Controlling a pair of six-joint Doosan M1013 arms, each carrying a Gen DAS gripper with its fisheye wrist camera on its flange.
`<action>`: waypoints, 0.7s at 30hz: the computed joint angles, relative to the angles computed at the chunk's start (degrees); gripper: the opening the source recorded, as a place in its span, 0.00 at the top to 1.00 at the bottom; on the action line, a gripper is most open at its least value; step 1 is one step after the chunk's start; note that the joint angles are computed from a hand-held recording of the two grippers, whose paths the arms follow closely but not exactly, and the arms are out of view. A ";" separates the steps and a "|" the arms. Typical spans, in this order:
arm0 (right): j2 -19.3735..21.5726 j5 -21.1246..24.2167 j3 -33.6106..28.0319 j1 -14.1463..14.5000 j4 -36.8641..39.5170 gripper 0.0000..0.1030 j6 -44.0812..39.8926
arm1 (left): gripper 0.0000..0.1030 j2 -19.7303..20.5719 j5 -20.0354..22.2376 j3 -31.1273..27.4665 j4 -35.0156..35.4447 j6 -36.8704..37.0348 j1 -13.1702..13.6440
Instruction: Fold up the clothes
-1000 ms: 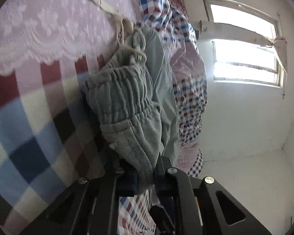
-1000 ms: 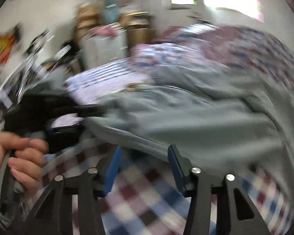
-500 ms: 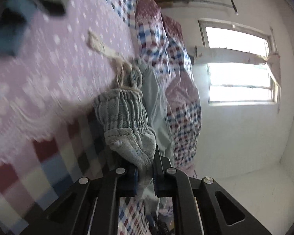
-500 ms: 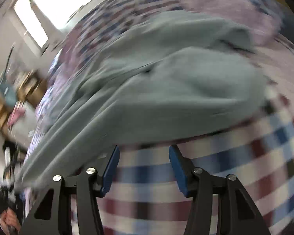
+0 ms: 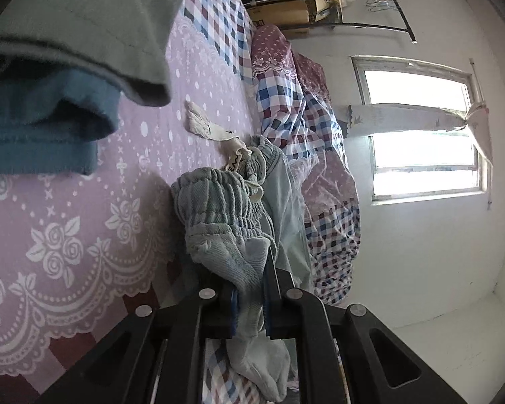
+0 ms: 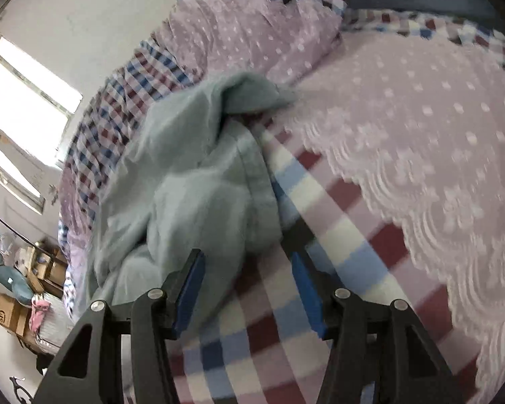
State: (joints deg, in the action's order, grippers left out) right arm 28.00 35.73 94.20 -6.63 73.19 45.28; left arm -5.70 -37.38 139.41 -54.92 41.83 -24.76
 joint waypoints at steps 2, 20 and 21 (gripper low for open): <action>-0.29 -1.55 -0.41 0.46 2.52 0.43 -2.15 | 0.91 -0.06 0.12 0.06 -0.80 0.92 -0.18; -3.33 -7.97 -2.83 3.37 -23.17 0.85 7.09 | 0.91 -0.73 2.11 -0.27 -3.77 6.99 -0.32; -4.61 -8.83 -1.52 2.91 -20.89 0.85 5.02 | 0.91 -0.84 2.29 -0.23 -3.50 6.81 -0.23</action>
State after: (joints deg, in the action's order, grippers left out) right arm 23.39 26.90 92.69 -3.72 52.30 50.30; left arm -6.54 -35.09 139.18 -58.42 48.64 -25.00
